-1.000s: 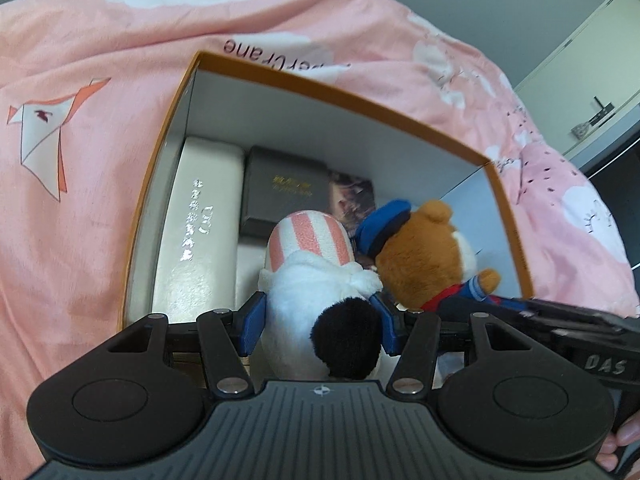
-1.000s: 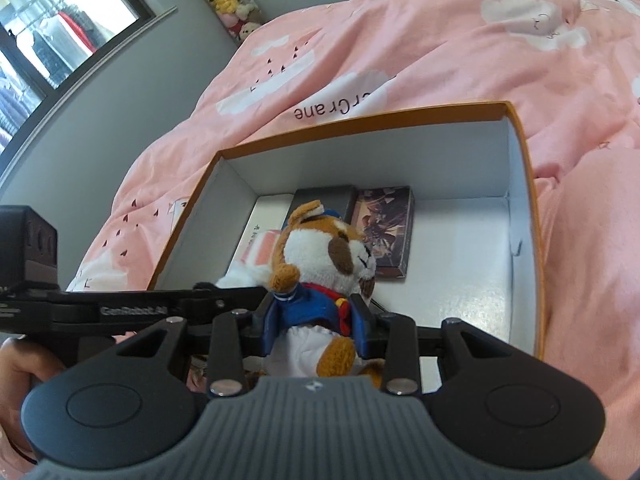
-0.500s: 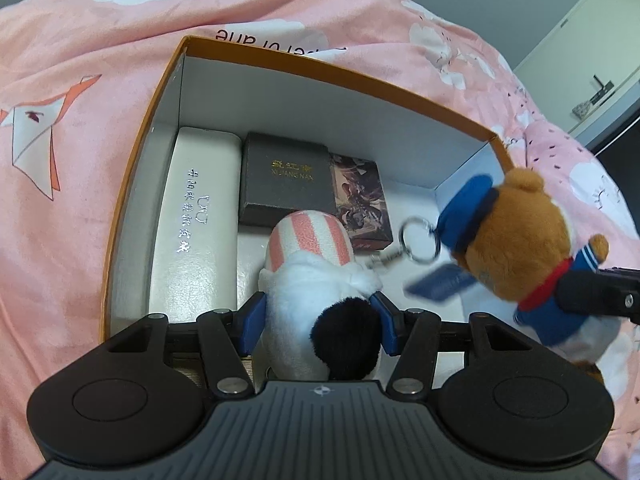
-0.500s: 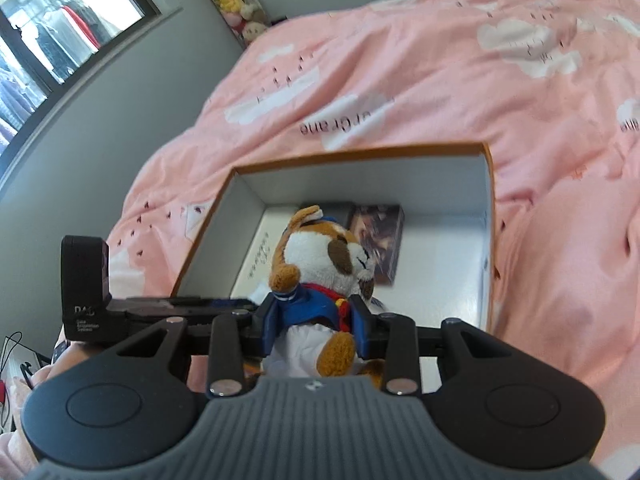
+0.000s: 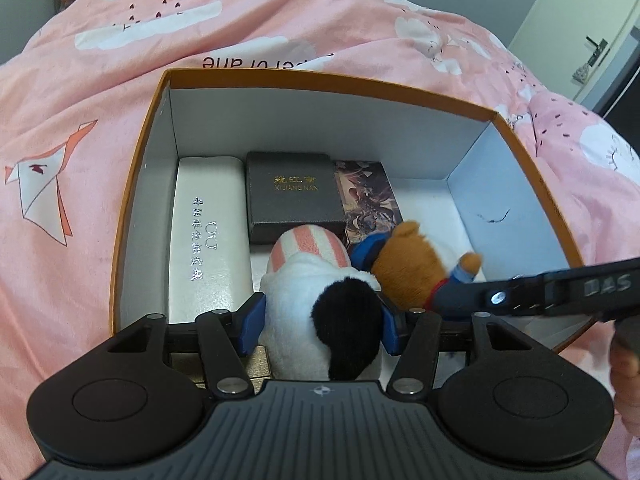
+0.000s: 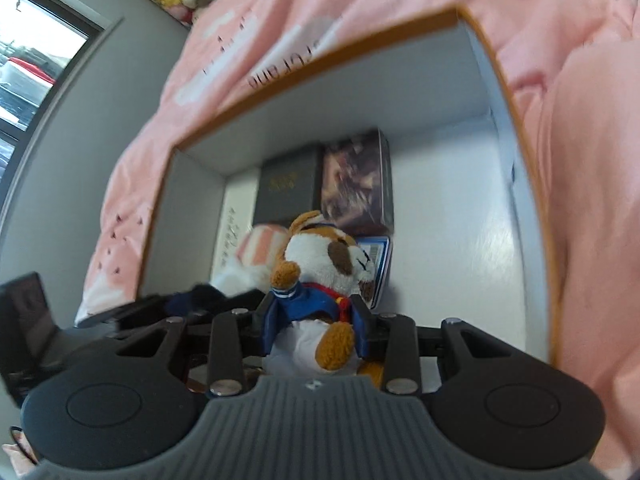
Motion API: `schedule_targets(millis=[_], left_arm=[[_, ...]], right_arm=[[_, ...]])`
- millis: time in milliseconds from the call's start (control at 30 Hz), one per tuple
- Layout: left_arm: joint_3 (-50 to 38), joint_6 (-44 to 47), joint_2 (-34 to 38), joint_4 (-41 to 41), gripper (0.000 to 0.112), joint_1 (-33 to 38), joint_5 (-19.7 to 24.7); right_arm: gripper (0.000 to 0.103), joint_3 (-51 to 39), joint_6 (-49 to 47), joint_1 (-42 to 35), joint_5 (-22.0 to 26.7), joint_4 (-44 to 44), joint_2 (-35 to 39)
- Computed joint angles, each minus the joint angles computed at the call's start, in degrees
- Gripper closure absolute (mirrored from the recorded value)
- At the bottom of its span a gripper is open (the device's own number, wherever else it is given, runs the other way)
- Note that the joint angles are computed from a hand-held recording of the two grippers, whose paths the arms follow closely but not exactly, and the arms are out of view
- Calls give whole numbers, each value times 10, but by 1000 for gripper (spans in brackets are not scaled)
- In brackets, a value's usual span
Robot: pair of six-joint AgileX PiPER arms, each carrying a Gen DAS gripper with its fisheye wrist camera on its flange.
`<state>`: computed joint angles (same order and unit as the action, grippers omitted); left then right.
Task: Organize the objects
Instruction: 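Lower both plush toys into the orange box beside the grey box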
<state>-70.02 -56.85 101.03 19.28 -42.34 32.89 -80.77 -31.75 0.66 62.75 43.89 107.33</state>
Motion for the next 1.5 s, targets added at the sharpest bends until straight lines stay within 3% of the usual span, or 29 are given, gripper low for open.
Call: schedule_targets(millis=[333,400,467,533,633,700,933,1100,1367,1500], left_arm=[[10,70,-27,-46,42,7,-5],[23,64,-42,-48,45,8,-16],[31,59,-50,-50,48,10,-24],[36,52,-54,-43,61,11,-32],[37,71,-50,-56,69,16,-35],[42,78,-53,-62,71,17,-40],[49,107,-58,-93,74,24,-45],[42,145,-55,-113,76,28,-32],[14,38,-22,36,75,-33,18],[35,-4,-37,57,71,-33,-2]], right_arm=[[55,34,-24,15,-26,6,3],[46,23,-24,16,-13,-7,3],[44,19,-33,16,-9,-22,-7],[44,24,-49,19,-17,-44,-25],[48,28,-64,19,-22,-67,-44],[56,25,-66,14,-13,-71,-46],[63,-4,-25,5,40,-20,4],[64,1,-16,38,25,-23,13],[64,26,-15,63,-18,-39,15],[60,31,-23,68,-26,-47,5]])
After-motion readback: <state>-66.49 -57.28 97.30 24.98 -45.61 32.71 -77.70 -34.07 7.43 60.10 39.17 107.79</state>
